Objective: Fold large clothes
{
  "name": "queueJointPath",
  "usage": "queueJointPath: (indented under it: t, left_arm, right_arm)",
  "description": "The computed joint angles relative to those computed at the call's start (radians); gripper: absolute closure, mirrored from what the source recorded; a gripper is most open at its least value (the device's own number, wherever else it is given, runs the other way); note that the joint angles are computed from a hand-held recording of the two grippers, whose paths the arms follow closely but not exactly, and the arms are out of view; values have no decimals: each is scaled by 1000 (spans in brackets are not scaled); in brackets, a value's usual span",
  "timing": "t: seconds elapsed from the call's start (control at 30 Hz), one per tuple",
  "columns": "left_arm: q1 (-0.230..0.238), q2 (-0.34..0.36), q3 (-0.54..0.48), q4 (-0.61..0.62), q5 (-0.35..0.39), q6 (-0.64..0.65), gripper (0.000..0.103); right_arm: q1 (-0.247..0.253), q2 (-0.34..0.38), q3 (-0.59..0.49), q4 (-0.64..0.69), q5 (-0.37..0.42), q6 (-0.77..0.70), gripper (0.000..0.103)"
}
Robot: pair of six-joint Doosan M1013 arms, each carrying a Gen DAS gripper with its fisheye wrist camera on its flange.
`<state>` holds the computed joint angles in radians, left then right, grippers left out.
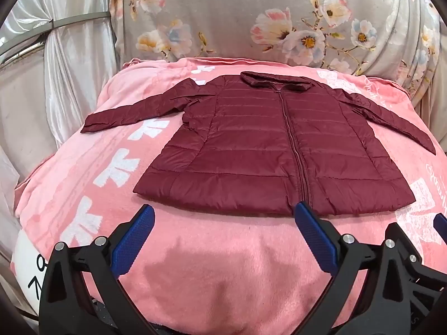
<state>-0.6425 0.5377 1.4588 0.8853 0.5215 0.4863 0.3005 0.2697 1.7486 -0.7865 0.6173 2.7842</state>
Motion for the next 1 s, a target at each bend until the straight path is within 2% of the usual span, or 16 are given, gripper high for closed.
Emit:
queueJointPath:
  t: [0.3,0.33,0.57,1.0]
  left_arm:
    - [10,-5,2,-36,-8,25,5]
    - [0,0,-1,-7,5,10,5]
    - [4,-6,1,-30,3,24,5]
    - [-8,7,-3,3,9,-8,5]
  right_arm:
    - [-1,-3,4,6,-3,-3,5]
    - [0,-2,4,3,-2,-2,5]
    - [-1,-2,2,10,-4,-5,5]
    - [0,-3,4,7,-4,-2,5]
